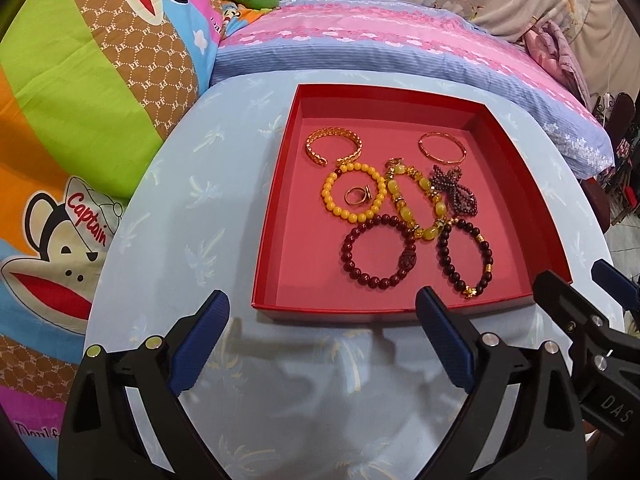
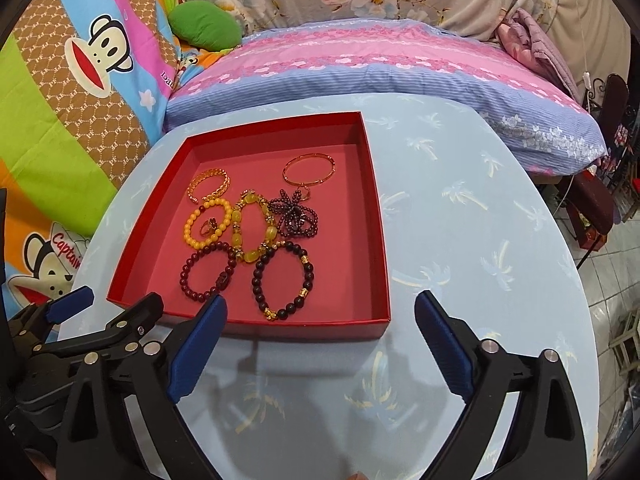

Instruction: Organize jewelry

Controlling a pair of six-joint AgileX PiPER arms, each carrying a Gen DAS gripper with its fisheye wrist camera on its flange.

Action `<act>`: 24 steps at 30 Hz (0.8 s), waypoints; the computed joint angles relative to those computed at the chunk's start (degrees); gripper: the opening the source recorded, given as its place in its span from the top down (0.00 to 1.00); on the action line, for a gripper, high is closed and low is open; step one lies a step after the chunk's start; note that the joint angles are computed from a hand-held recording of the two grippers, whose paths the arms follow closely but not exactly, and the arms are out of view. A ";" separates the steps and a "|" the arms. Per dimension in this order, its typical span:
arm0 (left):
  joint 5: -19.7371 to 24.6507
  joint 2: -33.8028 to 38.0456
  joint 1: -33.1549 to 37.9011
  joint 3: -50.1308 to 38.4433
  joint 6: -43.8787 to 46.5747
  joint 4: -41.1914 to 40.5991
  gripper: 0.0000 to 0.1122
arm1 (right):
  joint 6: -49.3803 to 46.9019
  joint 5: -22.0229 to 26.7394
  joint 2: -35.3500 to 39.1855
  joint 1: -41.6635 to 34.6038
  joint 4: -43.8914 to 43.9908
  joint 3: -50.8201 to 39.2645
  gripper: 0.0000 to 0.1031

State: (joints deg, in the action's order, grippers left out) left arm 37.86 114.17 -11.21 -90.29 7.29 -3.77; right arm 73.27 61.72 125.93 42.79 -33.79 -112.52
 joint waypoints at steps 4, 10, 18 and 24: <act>-0.44 -0.40 -0.16 0.99 -0.53 0.81 0.20 | 0.97 -0.17 -0.53 0.28 -0.64 1.35 0.07; -0.13 -0.68 -0.44 1.66 -1.48 1.29 0.20 | 1.38 1.46 -0.17 1.00 -2.02 0.78 0.07; -0.32 -0.73 -0.56 1.80 -1.88 2.05 0.17 | 1.21 2.16 -0.05 0.99 -2.14 0.55 0.07; -0.13 -0.44 -0.44 1.42 -2.08 2.49 0.17 | 1.27 2.36 -0.29 0.95 -2.34 1.08 0.07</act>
State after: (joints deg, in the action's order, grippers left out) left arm 37.73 113.73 -11.65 -88.87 5.21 -1.28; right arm 74.55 64.08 125.65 43.74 -36.13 -111.44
